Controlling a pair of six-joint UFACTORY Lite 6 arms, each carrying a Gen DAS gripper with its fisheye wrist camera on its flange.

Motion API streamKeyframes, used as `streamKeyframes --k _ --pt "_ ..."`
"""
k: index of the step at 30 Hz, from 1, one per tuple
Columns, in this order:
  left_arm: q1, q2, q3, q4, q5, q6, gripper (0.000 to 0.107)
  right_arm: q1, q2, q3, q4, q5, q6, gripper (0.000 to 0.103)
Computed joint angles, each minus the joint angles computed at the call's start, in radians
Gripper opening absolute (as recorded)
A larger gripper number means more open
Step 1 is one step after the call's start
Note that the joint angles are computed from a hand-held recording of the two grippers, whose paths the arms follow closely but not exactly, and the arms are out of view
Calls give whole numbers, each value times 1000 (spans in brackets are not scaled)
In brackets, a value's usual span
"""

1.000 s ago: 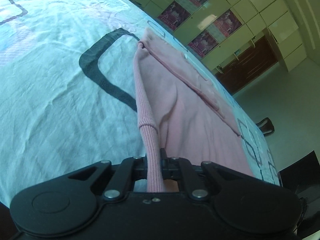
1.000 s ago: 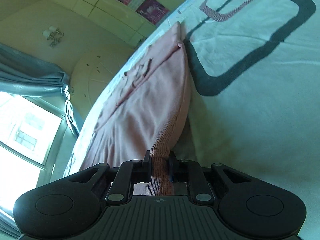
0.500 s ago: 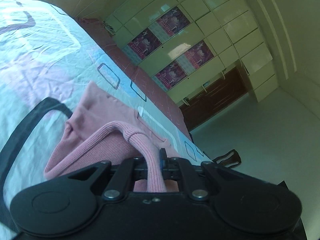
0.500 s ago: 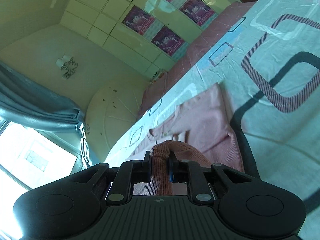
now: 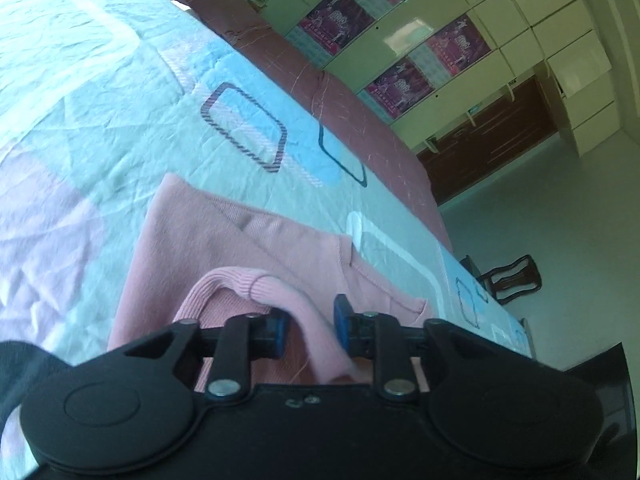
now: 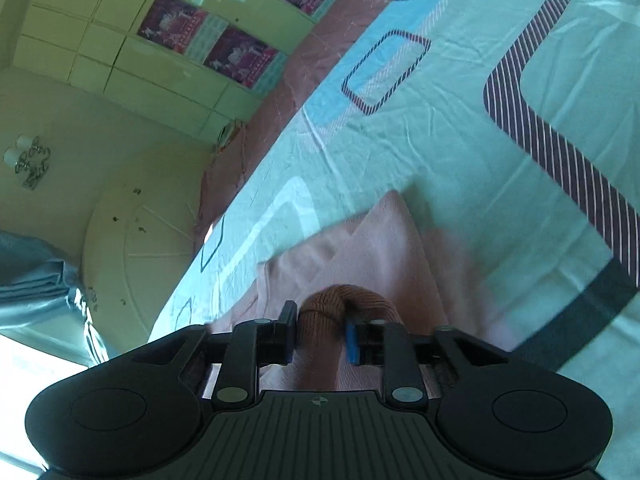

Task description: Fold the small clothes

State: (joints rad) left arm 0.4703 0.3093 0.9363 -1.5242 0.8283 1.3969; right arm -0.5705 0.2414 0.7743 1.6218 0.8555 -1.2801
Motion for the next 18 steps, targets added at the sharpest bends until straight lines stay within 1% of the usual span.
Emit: streamKeyframes --k 1,2,3,4,8,9,11,13,15,16,17,18 --pt "7 -11 -9 -25 4 43 48 -22 -23 -13 30 7 -61 65" --pt "7 -32 -21 -44 -13 97 51 -35 -33 -7 19 17 -93 65" --pt "2 -38 -22 -46 -31 137 51 -39 -45 3 -14 16 -111 65" --pt "-19 -43 -5 -28 -79 164 51 -38 -59 7 -41 6 -139 65" --pt "-92 -25 61 75 -218 236 50 43 -109 10 -135 -91 -268 64" --pt "-119 -14 78 105 -257 247 50 77 -109 12 -148 -130 -294 59" --pt "-198 10 109 175 -375 290 47 157 -96 17 -152 -219 -349 53" --pt "-249 41 131 207 -452 325 42 214 -80 16 -129 -290 -418 51" --pt "-270 70 144 197 -488 360 41 267 -53 24 -78 -356 -500 50" --pt "-271 81 149 178 -485 382 36 288 -28 34 -45 -378 -553 50" --pt "-274 85 149 155 -482 406 32 306 -16 41 -32 -399 -584 48" --pt "-275 87 149 142 -478 421 19 328 -4 55 -51 -421 -592 31"
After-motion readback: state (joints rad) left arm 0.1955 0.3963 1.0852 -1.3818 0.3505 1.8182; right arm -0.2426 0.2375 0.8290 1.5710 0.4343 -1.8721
